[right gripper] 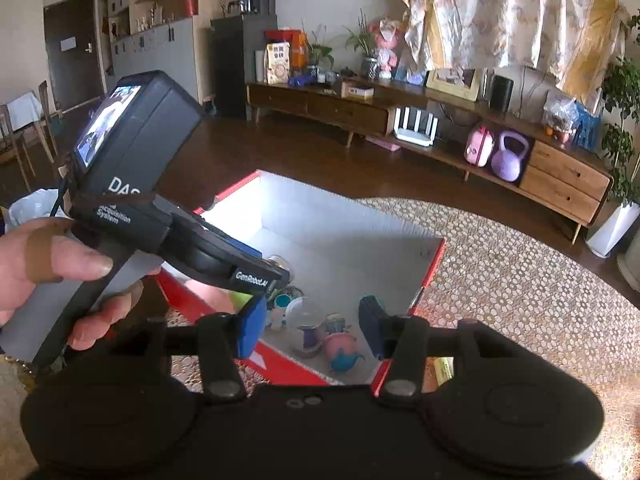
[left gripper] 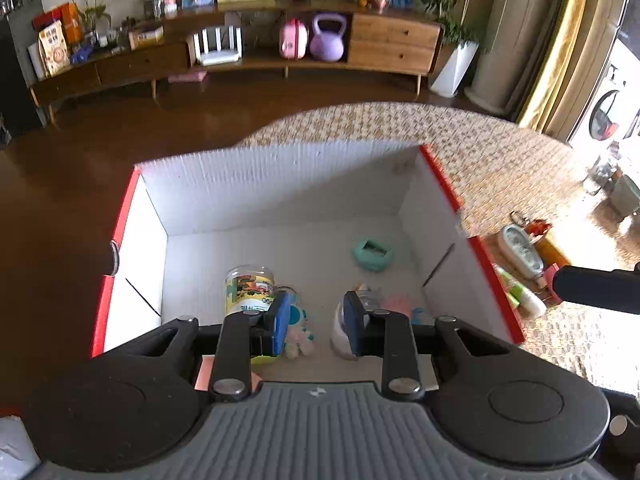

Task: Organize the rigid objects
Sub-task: 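Withdraw both grippers from the shoebox back over the table items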

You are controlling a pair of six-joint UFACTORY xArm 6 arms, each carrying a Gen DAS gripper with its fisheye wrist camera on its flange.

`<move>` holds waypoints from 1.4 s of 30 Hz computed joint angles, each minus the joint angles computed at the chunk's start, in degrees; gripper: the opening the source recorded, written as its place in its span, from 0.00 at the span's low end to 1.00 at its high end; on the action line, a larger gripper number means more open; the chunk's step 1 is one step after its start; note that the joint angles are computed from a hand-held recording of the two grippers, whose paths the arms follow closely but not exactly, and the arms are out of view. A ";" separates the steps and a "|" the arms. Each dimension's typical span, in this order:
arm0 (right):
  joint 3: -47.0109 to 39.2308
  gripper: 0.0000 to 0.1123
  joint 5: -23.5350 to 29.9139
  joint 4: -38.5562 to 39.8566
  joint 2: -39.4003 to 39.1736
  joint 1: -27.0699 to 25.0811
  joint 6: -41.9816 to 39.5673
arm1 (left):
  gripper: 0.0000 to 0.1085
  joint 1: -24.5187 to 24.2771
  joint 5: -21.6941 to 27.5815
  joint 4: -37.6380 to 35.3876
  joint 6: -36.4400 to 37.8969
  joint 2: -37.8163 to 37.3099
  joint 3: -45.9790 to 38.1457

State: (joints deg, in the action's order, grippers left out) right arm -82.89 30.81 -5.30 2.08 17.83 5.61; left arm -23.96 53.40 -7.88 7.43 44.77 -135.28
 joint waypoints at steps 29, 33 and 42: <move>33.87 0.71 -7.75 6.03 -32.46 -7.03 1.09 | 0.63 -11.31 -33.43 0.86 -0.36 -28.38 47.02; 38.38 0.79 -7.92 8.51 -36.44 -10.36 -0.55 | 0.71 -13.34 -35.98 3.00 -3.02 -28.17 48.65; 43.86 0.84 -8.27 10.47 -40.45 -16.87 -2.21 | 0.75 -16.16 -36.14 8.45 -11.60 -24.10 46.73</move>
